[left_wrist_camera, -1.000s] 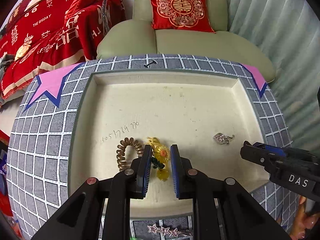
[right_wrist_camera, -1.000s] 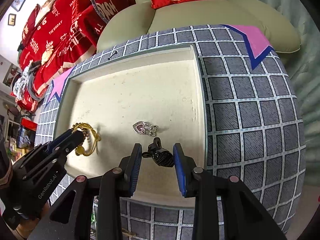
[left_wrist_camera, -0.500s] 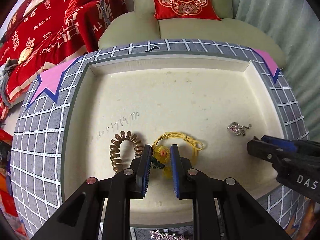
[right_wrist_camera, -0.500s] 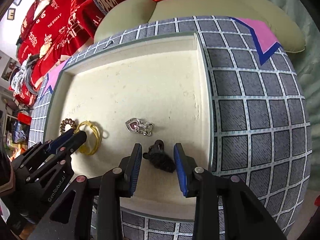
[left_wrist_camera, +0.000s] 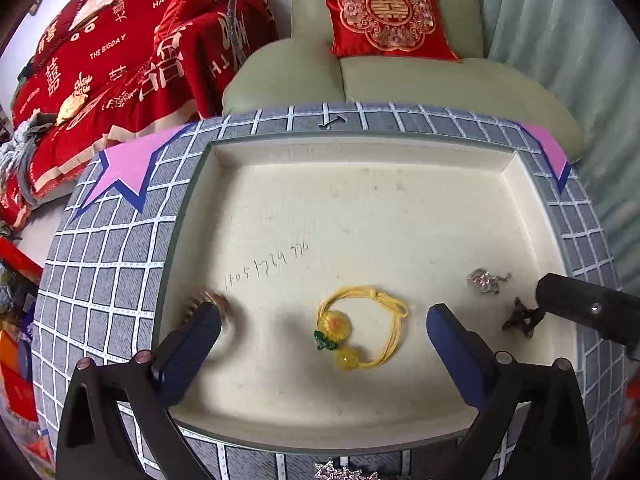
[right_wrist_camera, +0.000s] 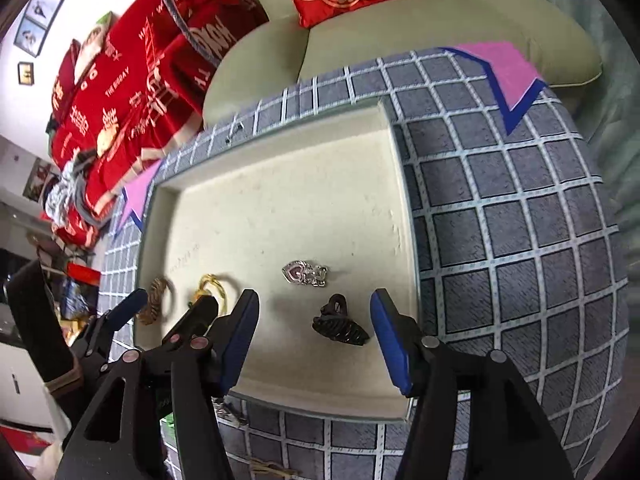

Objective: Organize jewelry
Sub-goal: 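Move the left tool to the green bangle while the right tool reaches the pink-and-yellow beaded bracelet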

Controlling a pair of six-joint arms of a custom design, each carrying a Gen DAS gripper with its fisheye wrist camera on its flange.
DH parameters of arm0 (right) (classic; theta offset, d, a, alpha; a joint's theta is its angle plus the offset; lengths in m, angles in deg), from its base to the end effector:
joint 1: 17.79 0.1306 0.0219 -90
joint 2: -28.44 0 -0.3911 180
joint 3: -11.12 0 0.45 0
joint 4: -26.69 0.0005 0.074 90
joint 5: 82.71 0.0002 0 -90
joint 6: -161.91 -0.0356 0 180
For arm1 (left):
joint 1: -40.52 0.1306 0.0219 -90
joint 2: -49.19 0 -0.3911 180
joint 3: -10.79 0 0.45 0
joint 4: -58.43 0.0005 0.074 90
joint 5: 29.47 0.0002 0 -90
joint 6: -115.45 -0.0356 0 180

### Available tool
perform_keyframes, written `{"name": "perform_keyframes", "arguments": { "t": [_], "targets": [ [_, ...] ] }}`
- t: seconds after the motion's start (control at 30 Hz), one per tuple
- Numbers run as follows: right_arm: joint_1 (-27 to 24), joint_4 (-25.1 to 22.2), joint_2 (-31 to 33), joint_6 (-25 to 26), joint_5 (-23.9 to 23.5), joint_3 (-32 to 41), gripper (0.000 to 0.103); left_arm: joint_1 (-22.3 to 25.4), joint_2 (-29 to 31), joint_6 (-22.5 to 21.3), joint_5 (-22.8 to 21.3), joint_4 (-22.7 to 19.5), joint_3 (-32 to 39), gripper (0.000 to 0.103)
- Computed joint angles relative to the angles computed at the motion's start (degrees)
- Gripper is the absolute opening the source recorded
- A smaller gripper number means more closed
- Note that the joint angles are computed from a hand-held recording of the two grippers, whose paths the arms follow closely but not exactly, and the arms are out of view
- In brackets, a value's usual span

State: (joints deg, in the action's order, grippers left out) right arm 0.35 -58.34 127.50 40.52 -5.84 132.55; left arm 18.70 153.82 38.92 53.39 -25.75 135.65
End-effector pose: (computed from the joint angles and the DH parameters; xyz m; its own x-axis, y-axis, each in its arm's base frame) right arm 0.5197 0.1782 0.5915 -0.9302 0.2290 -0.2869 0.0962 0.9063 0.4115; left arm 0.5499 -0.2159 0.5663 -0.8852 0.1054 -0.4531 0.1151 0.9933 0.0063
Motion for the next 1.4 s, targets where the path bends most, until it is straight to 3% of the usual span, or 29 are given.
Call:
{"name": "perform_keyframes", "arguments": {
  "t": [0.17, 0.23, 0.47, 0.63, 1.1, 1.4],
  "targets": [
    [-0.32, 0.74, -2.16, -2.09, -0.33, -1.05, 0.070, 0.19, -1.00, -0.62, -0.59, -0.17, -0.03, 0.103],
    [-0.33, 1.04, -3.14, -2.91, -0.65, -1.83, 0.082, 0.33, -1.71, -1.54, -0.87, 0.00, -0.17, 0.103],
    [-0.16, 2.64, -7.82, -5.32, -1.80, -6.09, 0.084, 1.74, -6.03, -2.82, 0.83, -0.90, -1.98, 0.103],
    [0.75, 2.87, -11.58, -6.76, 0.25, -8.99, 0.085, 3.10, -9.99, -2.86, 2.27, -2.49, -5.32, 0.103],
    [3.97, -4.11, -19.16, -10.04, 2.20, -15.81, 0.085, 5.29, -21.07, -4.15, 0.33, -6.53, -17.92, 0.103],
    [5.76, -7.16, -23.04, -13.25, 3.00, -21.18, 0.085, 8.85, -24.36, -0.92, 5.03, -9.69, -23.40, 0.103]
  ]
}}
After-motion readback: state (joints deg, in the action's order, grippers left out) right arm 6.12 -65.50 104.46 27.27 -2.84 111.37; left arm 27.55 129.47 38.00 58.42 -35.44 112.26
